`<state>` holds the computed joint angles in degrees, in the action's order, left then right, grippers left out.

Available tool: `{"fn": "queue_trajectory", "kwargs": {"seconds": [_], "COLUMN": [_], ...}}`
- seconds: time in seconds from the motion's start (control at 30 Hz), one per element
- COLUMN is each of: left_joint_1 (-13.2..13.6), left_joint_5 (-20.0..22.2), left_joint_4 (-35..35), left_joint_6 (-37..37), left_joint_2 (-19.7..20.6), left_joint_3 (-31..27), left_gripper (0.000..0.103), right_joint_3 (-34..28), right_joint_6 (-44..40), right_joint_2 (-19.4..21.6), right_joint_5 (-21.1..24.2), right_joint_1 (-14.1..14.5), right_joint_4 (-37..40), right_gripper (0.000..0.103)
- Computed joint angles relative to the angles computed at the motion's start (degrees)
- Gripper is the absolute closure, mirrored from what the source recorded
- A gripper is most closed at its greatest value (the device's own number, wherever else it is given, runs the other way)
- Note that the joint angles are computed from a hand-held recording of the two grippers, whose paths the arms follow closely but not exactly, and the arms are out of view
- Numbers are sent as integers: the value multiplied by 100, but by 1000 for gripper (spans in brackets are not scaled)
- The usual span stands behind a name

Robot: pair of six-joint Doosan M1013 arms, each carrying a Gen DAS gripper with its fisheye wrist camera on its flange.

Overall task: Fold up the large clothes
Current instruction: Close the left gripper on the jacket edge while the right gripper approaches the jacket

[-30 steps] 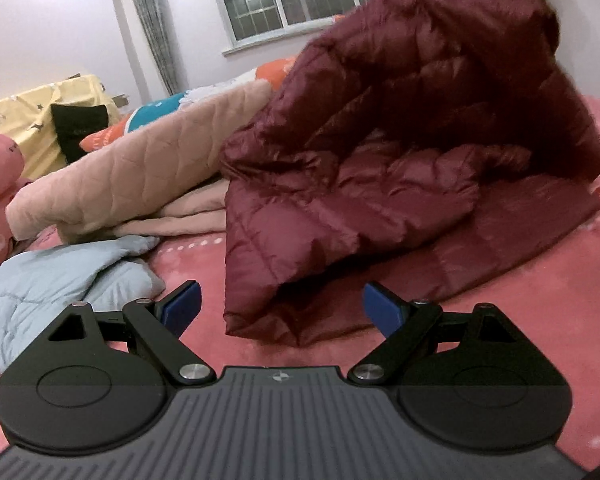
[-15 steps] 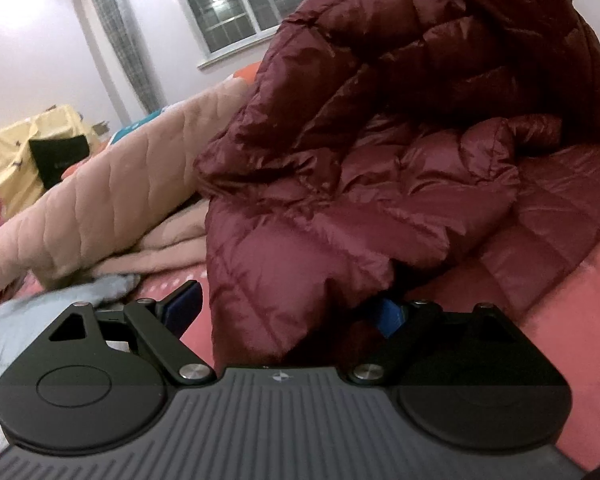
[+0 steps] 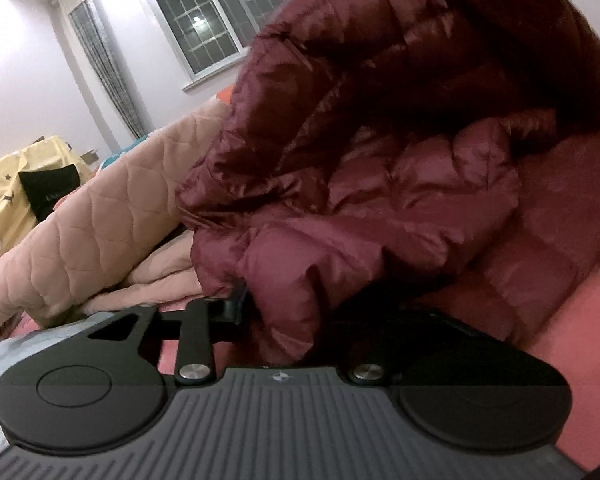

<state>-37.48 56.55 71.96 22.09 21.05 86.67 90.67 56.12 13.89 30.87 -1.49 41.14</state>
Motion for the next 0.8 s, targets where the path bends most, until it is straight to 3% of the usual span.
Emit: {"fn": "queue_trajectory", "kwargs": {"seconds": [0.07, 0.17, 0.57, 0.8], "left_joint_1": [-8, -24, -267, -508], "left_joint_5": [-56, -221, -739, -950], "left_joint_4": [156, 365, 828, 1248], "left_joint_6": [-257, -697, -1964, -2625], "left_joint_2": [-68, -180, -667, -977], "left_joint_3": [70, 146, 316, 345], "left_gripper": [84, 90, 94, 94], "right_joint_3": [2, 22, 90, 182], "right_joint_6": [-46, -155, -709, -1020], "right_joint_2": [0, -17, -79, -165], "right_joint_5": [19, 15, 208, 24], "right_joint_1": [3, -2, -138, -125], "right_joint_4": [26, 133, 1180, 1423], "right_gripper": [10, 10, 10, 10]}}
